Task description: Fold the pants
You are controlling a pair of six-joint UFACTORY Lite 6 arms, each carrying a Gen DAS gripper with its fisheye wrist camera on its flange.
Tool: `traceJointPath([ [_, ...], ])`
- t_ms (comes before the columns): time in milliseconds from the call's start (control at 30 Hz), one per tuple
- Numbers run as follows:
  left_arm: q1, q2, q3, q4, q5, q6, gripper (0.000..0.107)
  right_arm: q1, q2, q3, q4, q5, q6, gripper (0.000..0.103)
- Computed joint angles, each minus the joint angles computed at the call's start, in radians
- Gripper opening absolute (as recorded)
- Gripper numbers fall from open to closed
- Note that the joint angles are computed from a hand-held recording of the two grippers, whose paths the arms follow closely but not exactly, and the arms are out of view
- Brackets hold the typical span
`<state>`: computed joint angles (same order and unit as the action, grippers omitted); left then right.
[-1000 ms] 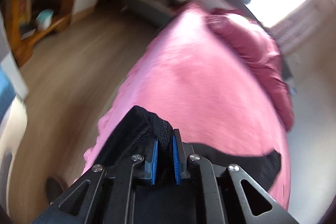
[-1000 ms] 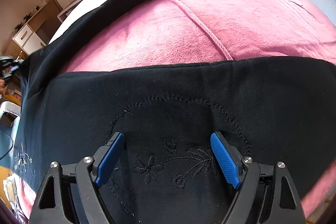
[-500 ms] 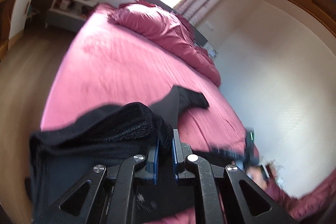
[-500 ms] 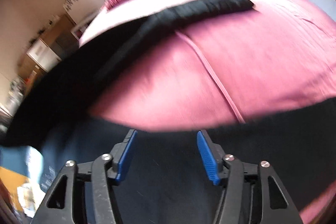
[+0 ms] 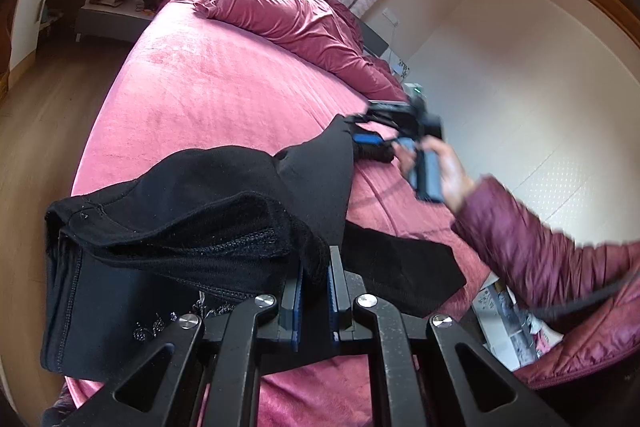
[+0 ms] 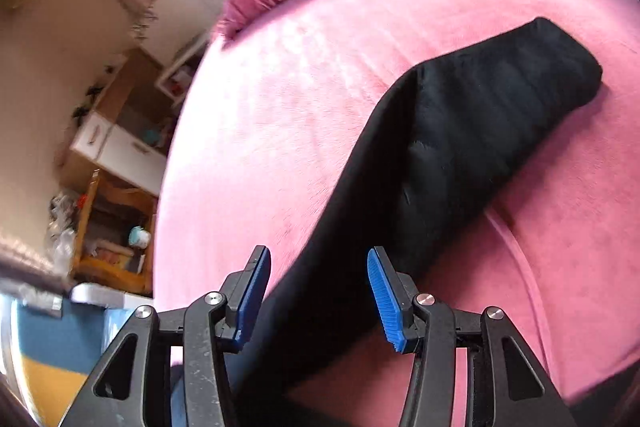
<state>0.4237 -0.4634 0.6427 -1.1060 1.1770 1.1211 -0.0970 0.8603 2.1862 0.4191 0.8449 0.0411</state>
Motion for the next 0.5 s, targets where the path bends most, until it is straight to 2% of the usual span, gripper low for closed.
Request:
traceJointPath([
  [33,0.001,0.005,0.004,0.007,-0.001,0.001,0.010,0.000,0.070,0.105,-0.043,0.043,0.048,0.030],
  [67,0.004,0.015,0.010,0.012,-0.001,0.006,0.010,0.001,0.127,0.182,-0.065,0.063,0.080,0.024],
  [100,0.011,0.025,0.018,0.019,-0.004,0.006,0.010,-0.003,0.151,0.217,-0.082,0.075,0.097,0.011],
  [200,0.053,0.133,0.095,0.011,-0.025,-0.018,0.010,-0.021,0.105,0.138,-0.046,0.035,0.044,0.009],
  [267,0.072,0.257,0.203,0.003,-0.085,-0.062,0.010,-0.038,0.014,0.009,0.004,-0.011,-0.023,0.009],
  [367,0.084,0.482,0.429,-0.031,-0.182,-0.135,0.010,-0.084,-0.176,-0.224,0.150,-0.069,-0.189,0.009],
  [500,0.056,0.744,0.777,-0.029,-0.248,-0.275,0.010,-0.134,-0.420,-0.462,0.329,-0.089,-0.406,0.009],
])
